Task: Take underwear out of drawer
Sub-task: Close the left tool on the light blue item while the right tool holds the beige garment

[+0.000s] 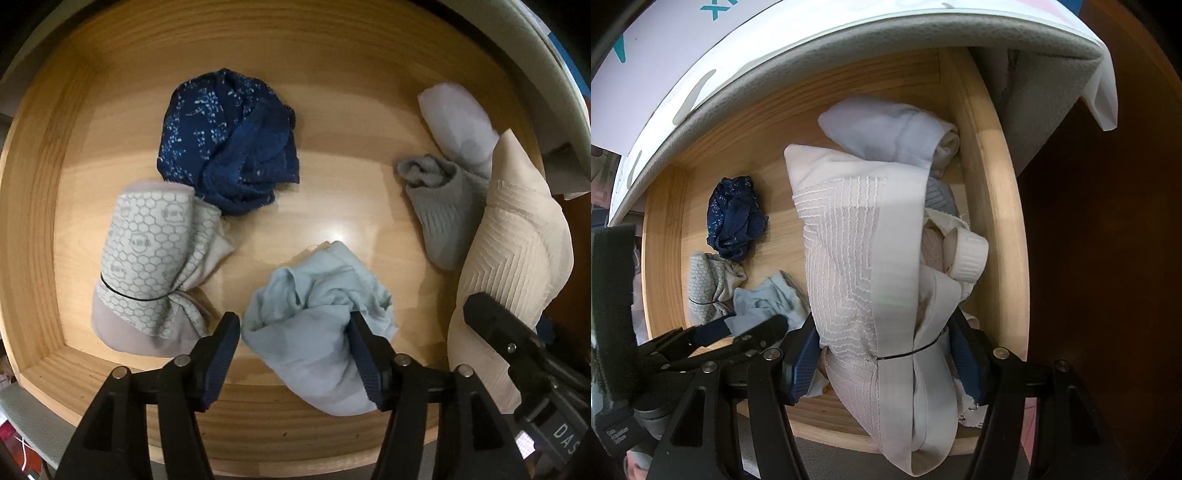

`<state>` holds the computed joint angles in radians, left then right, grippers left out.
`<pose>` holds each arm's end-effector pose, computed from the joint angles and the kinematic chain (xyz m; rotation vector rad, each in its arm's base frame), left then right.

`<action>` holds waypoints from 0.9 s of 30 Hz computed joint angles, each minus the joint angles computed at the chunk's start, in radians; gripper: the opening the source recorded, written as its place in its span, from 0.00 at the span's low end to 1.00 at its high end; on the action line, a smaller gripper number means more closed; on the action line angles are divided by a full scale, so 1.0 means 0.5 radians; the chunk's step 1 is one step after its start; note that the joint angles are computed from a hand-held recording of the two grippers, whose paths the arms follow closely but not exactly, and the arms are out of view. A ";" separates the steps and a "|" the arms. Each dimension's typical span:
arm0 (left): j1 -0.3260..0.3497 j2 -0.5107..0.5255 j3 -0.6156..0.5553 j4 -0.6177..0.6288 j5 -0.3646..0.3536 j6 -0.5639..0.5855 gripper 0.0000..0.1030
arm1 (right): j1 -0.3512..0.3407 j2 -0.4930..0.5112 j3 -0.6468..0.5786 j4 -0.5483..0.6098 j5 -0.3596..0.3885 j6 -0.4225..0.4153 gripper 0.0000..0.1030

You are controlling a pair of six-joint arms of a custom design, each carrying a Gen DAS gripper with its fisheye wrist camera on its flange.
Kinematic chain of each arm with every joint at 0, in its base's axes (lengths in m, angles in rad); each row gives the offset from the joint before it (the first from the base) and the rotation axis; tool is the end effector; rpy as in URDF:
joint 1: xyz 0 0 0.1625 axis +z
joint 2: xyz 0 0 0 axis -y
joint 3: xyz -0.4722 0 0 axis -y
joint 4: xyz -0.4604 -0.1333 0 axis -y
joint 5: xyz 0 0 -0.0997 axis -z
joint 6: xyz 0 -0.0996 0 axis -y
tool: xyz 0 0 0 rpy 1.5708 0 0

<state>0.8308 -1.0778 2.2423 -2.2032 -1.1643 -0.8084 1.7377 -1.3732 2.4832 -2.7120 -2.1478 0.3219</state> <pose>-0.1725 -0.4450 0.0261 0.0545 2.4879 0.1261 0.1443 -0.3810 0.1328 -0.2117 -2.5714 0.2243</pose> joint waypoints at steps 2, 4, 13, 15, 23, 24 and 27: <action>-0.024 0.014 0.025 -0.037 0.015 0.039 0.59 | -0.003 -0.002 0.000 0.001 0.007 0.004 0.58; -0.047 0.027 0.047 -0.088 0.004 0.082 0.47 | -0.007 -0.007 0.001 0.003 0.013 0.004 0.58; -0.104 -0.007 0.102 -0.125 -0.004 0.107 0.28 | -0.006 -0.006 0.004 -0.008 0.010 0.006 0.58; -0.102 -0.045 0.113 -0.113 -0.006 0.106 0.27 | -0.007 -0.007 0.003 -0.007 0.012 0.008 0.58; -0.171 -0.211 0.183 -0.069 0.034 0.124 0.26 | -0.004 0.001 -0.016 0.031 0.003 -0.002 0.58; -0.186 -0.236 0.188 -0.060 0.033 0.125 0.26 | -0.002 0.003 -0.019 0.034 -0.001 -0.002 0.58; -0.227 -0.307 0.192 -0.001 0.042 0.111 0.26 | 0.002 0.009 -0.023 0.036 -0.012 -0.010 0.58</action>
<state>0.7173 -1.2311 2.3381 -2.2037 -1.1431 -0.7527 1.7388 -1.3687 2.4718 -2.6941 -2.1539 0.3167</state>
